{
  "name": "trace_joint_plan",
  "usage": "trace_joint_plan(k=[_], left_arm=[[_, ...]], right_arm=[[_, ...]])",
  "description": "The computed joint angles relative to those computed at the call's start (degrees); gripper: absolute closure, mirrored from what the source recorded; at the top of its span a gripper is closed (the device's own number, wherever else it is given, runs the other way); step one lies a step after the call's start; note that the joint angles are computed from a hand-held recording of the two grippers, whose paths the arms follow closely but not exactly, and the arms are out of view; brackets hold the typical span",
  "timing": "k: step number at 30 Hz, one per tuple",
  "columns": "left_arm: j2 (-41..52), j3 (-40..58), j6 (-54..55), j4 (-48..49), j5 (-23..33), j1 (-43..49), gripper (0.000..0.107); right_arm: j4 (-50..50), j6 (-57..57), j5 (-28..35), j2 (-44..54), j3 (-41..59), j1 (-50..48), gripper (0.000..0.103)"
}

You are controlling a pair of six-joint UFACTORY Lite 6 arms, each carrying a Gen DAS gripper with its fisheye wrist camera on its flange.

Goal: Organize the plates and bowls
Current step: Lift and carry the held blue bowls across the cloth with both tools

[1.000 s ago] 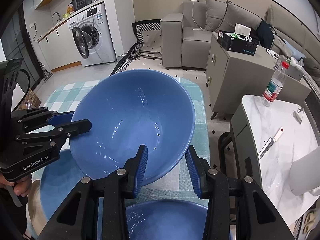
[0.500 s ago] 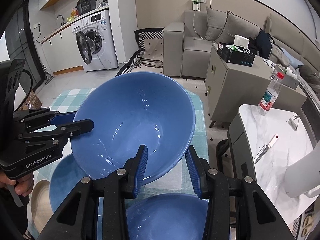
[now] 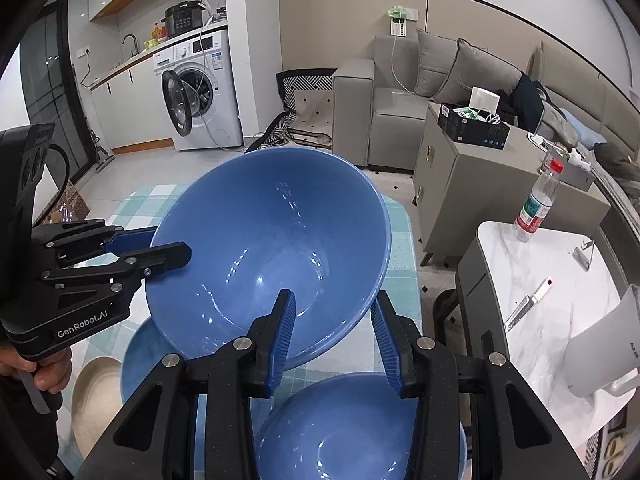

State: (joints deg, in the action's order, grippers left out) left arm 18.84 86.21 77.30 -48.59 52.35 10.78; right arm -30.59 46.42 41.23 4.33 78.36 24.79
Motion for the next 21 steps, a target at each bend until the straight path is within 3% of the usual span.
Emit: trace_joint_plan(k=[21], left_arm=[[-7.0, -7.2, 5.6, -2.4, 3.7, 7.3, 0.083]], right_arm=[[-3.1, 4.9, 4.4, -2.1, 0.4, 8.1, 0.062]])
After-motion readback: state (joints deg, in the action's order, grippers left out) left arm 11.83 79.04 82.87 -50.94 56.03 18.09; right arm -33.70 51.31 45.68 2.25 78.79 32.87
